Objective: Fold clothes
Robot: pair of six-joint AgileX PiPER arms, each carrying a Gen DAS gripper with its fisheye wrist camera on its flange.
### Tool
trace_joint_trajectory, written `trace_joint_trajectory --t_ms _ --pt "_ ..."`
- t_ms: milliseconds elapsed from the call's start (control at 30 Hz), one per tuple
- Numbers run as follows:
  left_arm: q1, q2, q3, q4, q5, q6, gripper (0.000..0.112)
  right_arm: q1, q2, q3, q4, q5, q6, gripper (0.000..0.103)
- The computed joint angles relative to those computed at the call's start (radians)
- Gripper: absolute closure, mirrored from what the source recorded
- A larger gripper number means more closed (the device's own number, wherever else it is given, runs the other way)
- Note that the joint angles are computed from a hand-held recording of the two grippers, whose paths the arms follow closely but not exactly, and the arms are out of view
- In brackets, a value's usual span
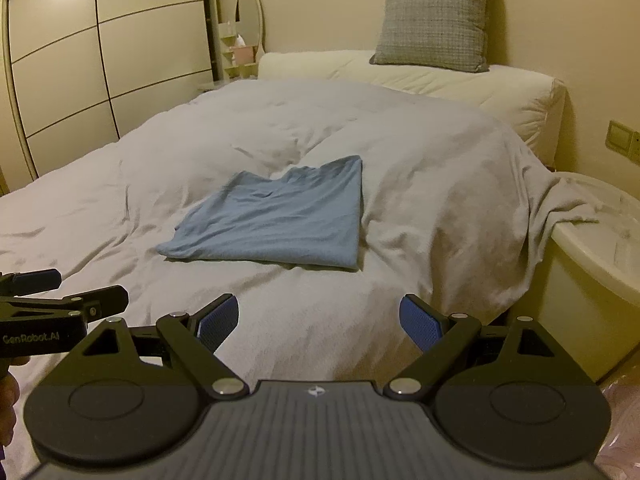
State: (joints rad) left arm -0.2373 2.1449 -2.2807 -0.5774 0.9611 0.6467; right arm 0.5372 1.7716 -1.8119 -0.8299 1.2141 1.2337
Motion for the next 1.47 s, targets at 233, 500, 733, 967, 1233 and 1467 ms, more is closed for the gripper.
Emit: trace_joint_trajectory --t_ms 233,500,733,967,1233,1467 --pt "-0.023 -0.067 0.102 0.041 -0.063 0.009 0.010 0.026 -0.033 0.040 -0.012 -0.006 0.032 0.014" --pt "-0.047 -0.095 0.159 0.107 -0.122 -0.020 0.010 0.030 -0.033 0.043 -0.014 -0.008 0.038 0.014" --pt "-0.056 -0.089 0.159 0.114 -0.127 -0.018 0.010 0.019 -0.030 0.048 -0.003 -0.020 0.042 0.014" --pt "-0.067 -0.084 0.156 0.121 -0.128 -0.028 0.010 0.019 -0.036 0.060 -0.007 -0.025 0.049 0.014" --pt "-0.069 -0.087 0.166 0.111 -0.129 -0.020 0.010 0.016 -0.036 0.067 -0.008 -0.030 0.060 0.014" --pt "-0.066 -0.116 0.228 0.088 -0.188 -0.016 0.010 0.016 -0.035 0.070 -0.005 -0.034 0.067 0.014"
